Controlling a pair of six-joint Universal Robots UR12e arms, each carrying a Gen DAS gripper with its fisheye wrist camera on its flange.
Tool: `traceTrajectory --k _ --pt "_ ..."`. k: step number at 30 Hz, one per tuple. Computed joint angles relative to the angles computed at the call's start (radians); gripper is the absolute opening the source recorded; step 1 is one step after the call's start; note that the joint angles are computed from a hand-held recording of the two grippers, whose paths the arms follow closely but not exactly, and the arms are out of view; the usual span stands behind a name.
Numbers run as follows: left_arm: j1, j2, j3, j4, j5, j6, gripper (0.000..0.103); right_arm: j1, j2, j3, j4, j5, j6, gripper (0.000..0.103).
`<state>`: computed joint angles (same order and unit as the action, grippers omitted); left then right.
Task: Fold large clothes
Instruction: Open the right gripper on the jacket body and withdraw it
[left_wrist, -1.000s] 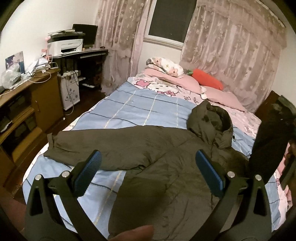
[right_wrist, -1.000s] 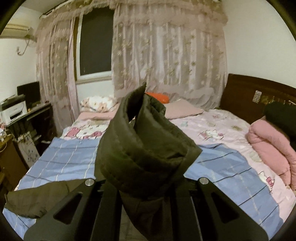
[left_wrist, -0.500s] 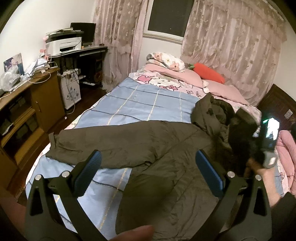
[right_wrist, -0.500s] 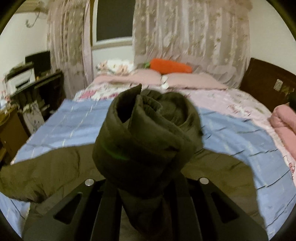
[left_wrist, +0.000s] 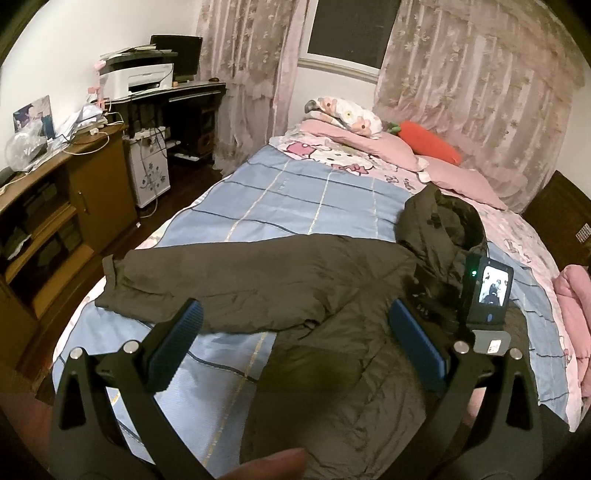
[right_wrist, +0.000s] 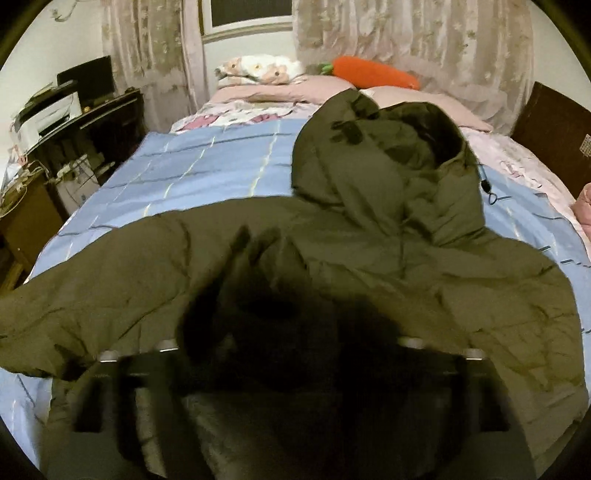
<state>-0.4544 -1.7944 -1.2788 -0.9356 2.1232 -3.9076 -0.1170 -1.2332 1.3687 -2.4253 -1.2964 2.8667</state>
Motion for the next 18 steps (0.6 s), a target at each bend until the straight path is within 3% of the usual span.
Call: traceTrajectory --k 1,3,6,13,18 --pt "0.000 -0.001 0.001 -0.003 -0.001 0.001 0.101 0.004 -0.001 0.002 0.000 -0.011 0.002 0.085" --pt "0.000 -0.002 0.003 -0.005 0.000 0.006 0.101 0.003 -0.003 -0.001 0.028 0.020 0.006 0.102" --pt "-0.002 -0.001 0.003 -0.001 0.004 0.008 0.101 0.004 -0.016 0.008 0.021 0.043 -0.005 0.102" --pt "-0.009 0.000 0.004 -0.002 0.021 0.011 0.101 -0.002 -0.104 0.101 -0.159 0.089 -0.059 0.102" --pt "-0.019 -0.003 0.013 -0.011 0.025 0.029 0.101 -0.037 -0.185 0.146 -0.165 0.079 -0.074 0.102"
